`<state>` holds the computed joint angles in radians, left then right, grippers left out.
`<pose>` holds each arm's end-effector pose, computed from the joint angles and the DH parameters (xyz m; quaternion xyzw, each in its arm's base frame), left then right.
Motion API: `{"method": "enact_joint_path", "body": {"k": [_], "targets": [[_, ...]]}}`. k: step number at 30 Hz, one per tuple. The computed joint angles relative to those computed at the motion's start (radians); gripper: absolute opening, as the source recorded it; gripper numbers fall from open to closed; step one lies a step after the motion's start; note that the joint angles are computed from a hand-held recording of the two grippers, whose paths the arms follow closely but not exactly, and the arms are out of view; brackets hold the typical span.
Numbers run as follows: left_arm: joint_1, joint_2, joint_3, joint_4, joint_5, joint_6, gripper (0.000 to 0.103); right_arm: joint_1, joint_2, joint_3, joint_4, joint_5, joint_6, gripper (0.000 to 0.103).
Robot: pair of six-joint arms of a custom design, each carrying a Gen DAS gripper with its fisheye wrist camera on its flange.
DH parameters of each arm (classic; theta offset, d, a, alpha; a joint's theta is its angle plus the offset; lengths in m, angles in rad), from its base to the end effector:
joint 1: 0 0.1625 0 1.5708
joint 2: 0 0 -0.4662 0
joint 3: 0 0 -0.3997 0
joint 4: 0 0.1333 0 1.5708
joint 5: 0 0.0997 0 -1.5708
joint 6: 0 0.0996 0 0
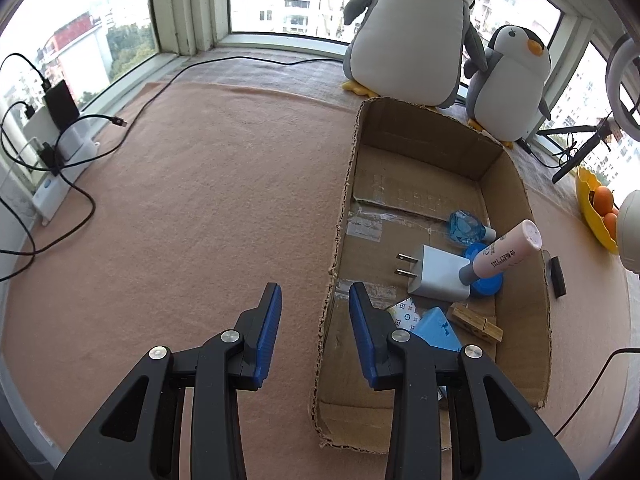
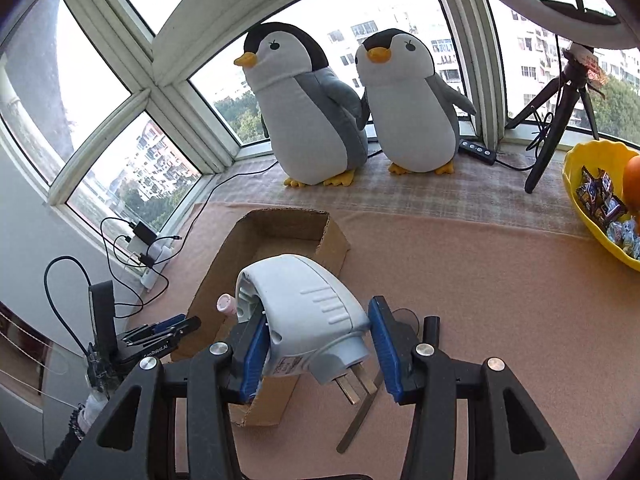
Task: Organize rigid objects
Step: 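Carry the white plug-in device with the right tool into the box and release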
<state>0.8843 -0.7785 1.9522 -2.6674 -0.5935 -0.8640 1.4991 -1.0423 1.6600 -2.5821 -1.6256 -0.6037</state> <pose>-0.2017 -0.5867 0.0581 -0.0602 0.8804 -0.3040 0.3589 0.0780 -0.6985 0.2800 0.2525 -0.9473 0.1755 0.0901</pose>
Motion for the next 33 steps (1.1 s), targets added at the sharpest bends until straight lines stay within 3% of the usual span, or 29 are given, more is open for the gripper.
{"method": "enact_joint_path", "body": {"k": [4, 6, 11, 33], "targets": [[0.012, 0.010, 0.002, -0.045, -0.017, 0.036, 0.033, 0.029, 0.027, -0.003, -0.037, -0.025, -0.009, 0.044], [0.017, 0.014, -0.001, -0.056, -0.024, 0.053, 0.022, 0.042, 0.044, -0.014, -0.046, -0.034, -0.011, 0.044], [0.028, 0.025, -0.006, -0.085, -0.040, 0.093, 0.009, 0.071, 0.092, -0.055, -0.057, -0.059, -0.027, 0.044], [0.032, 0.032, 0.002, -0.139, -0.038, 0.140, 0.007, 0.158, 0.347, -0.280, 0.041, -0.213, -0.080, 0.044]]}}
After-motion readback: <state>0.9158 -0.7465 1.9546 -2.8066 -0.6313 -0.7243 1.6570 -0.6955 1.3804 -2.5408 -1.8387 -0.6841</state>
